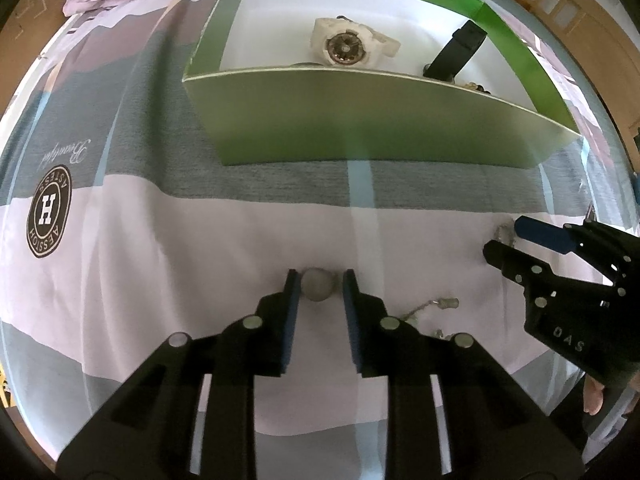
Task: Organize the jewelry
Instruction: 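Grasp the silver bead ring with the right tool while the left tool grasps the small silver ring, then lift both rings and carry them over the green box with both tools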
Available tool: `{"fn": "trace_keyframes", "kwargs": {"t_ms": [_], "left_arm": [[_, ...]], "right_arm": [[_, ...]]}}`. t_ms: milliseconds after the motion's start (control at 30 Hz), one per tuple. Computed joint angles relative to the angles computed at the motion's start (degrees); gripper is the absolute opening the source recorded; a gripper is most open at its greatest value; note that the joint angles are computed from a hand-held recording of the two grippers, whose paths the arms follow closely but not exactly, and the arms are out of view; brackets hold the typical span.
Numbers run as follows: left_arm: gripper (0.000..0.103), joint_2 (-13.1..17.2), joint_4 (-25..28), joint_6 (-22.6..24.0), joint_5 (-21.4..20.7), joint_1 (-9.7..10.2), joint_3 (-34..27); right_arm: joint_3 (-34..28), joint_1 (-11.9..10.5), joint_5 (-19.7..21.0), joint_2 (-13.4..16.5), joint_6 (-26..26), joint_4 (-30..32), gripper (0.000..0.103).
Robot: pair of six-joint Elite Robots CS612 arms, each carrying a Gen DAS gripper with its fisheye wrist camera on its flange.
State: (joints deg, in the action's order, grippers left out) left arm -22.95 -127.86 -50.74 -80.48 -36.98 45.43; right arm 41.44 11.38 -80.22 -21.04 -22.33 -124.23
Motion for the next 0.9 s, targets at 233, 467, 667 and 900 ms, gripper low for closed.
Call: {"fn": "trace_keyframes", "kwargs": {"t_ms": [233, 467, 667, 900], "left_arm": [[0.017, 0.5, 1.1, 0.3, 1.6, -0.45, -1.4], [0.017, -1.3, -3.7, 0.8, 4.4, -0.76, 1.4], [0.017, -1.9, -3.6, 1.2, 6.7, -0.88, 1.8], [0.017, -3.1, -4.9, 1.7, 9.6, -1.52, 3.7]], "right_arm": [[3.1, 0.6, -0.5, -1.4, -0.8, -2.9, 0.021], [4.2, 0.0, 1.3, -2.4, 0.0, -4.1, 0.021], [5.1, -0.3, 2.3, -3.1, -0.4, -5.5, 0.021], [6.9, -0.5, 3.4, -4.2, -0.8, -7.0, 0.021]]}}
